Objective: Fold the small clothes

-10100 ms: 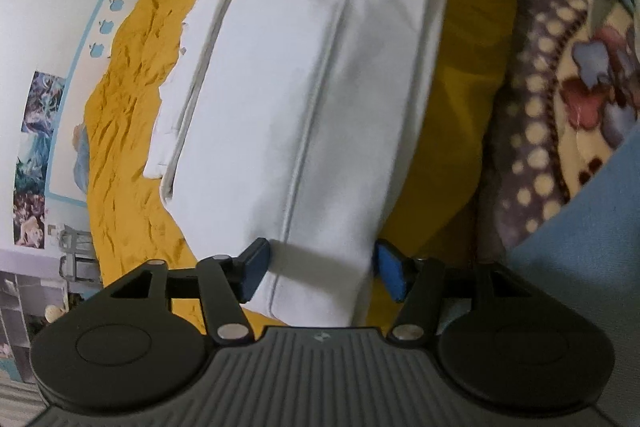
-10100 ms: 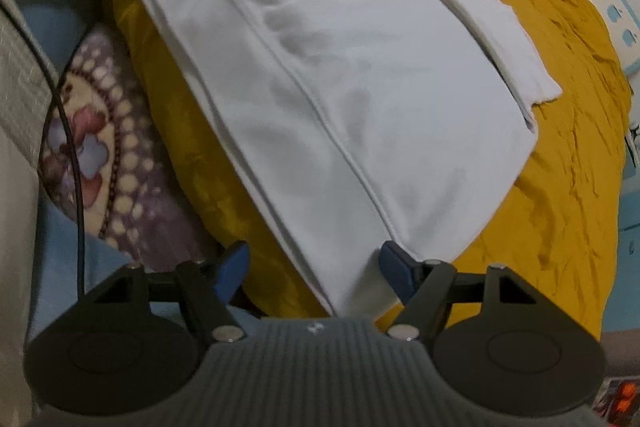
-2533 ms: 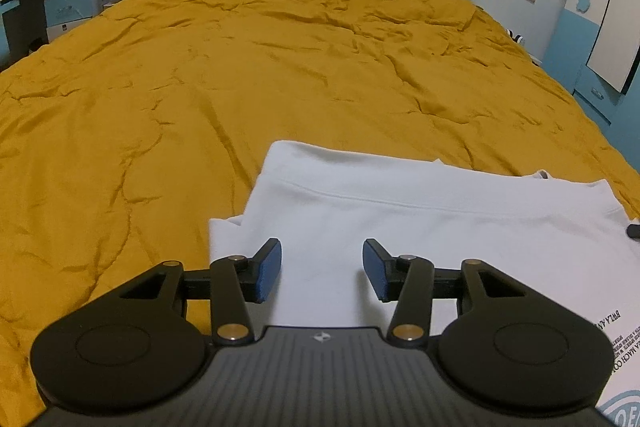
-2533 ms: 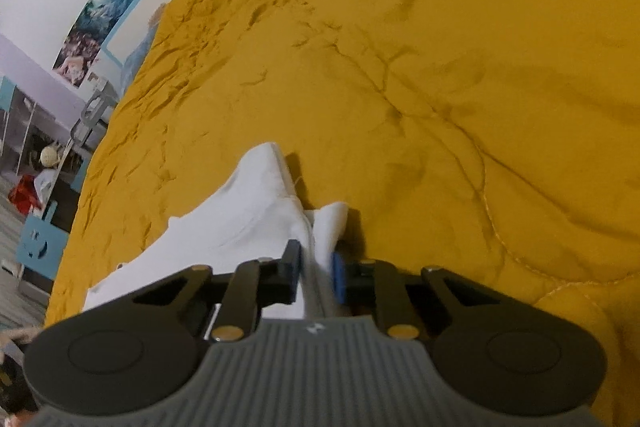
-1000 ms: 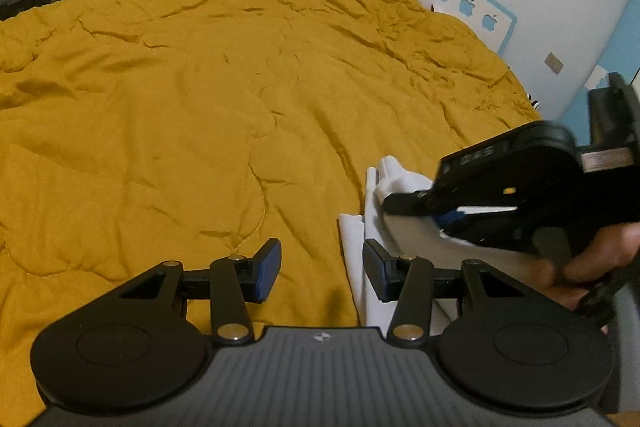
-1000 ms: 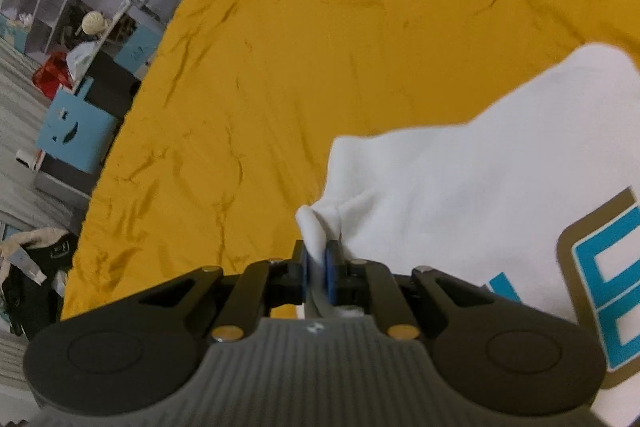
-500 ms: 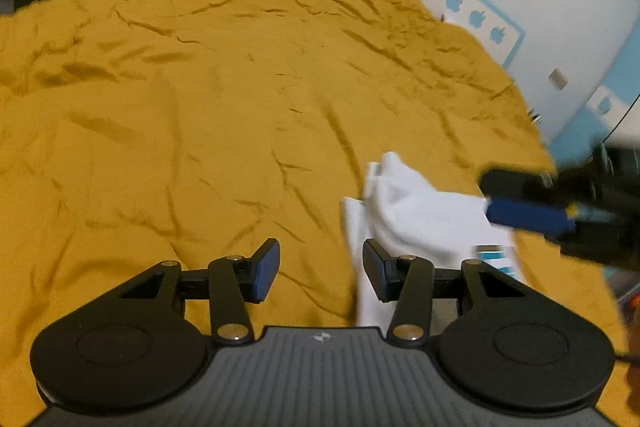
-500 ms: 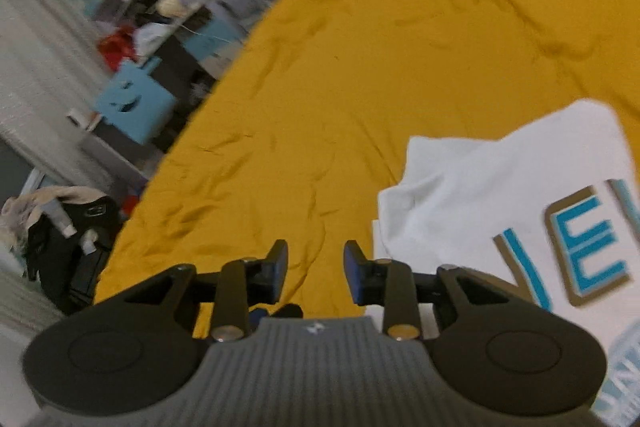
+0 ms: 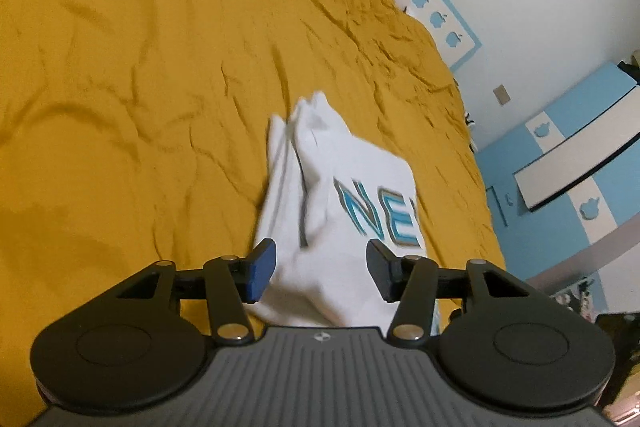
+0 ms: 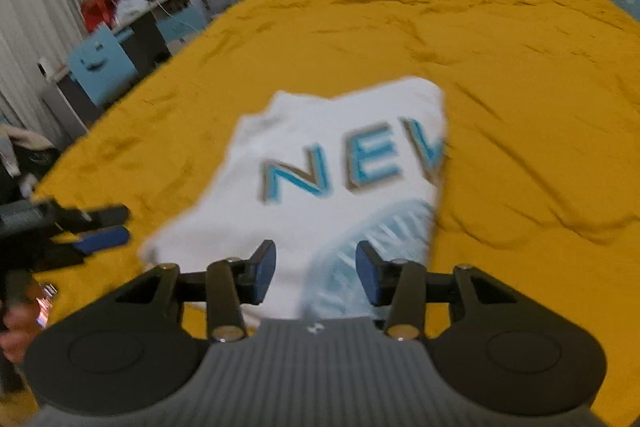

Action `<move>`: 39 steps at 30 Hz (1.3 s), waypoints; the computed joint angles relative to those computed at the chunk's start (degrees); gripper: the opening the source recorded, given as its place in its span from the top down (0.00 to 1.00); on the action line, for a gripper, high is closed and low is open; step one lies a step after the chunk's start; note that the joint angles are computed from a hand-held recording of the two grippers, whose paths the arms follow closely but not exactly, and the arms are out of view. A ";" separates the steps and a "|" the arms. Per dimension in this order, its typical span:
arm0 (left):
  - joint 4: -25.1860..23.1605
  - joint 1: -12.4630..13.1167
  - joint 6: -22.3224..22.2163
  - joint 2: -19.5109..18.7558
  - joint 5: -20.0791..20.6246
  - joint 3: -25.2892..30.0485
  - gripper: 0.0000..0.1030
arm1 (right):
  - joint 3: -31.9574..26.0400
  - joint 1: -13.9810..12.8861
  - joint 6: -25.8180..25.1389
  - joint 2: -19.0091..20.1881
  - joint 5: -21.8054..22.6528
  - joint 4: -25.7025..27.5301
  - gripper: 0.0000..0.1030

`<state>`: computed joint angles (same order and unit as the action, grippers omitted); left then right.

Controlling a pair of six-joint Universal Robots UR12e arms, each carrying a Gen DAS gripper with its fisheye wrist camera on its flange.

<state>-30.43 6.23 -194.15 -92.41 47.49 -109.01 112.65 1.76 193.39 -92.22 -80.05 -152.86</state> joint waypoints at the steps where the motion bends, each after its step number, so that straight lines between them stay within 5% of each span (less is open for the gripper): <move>1: -0.19 -0.06 -0.43 0.21 0.01 -0.35 0.41 | 1.22 -0.57 -0.48 -0.85 0.19 -0.24 0.60; 9: 1.52 -1.01 -6.76 -1.00 -0.47 -1.28 0.42 | 5.58 -1.29 -3.33 -3.68 -1.48 -1.07 0.53; 13: 0.05 -2.72 -5.96 -2.41 5.20 0.47 0.63 | 5.78 -0.49 -6.09 -3.55 -3.66 -0.59 0.53; 16: 0.56 -2.70 -5.41 -2.64 4.66 0.66 0.83 | 5.80 -0.11 -7.99 -3.10 -4.35 -0.27 0.50; 20: 6.50 -2.60 -4.89 -1.16 2.84 0.05 0.88 | 5.87 0.87 -9.64 -2.02 -6.76 -1.39 0.49; 24: 4.43 -3.36 -0.10 0.28 6.91 0.92 0.88 | 5.73 0.62 -8.58 -1.60 -7.05 -1.65 0.65; 28: -1.62 -4.16 2.68 -0.37 13.26 0.56 0.88 | 6.24 -0.56 -9.29 -1.73 -4.02 -1.64 0.98; 39: -3.35 -5.39 3.33 -1.35 17.69 0.34 0.88 | 6.22 -0.12 -12.15 -1.93 -4.55 0.33 1.00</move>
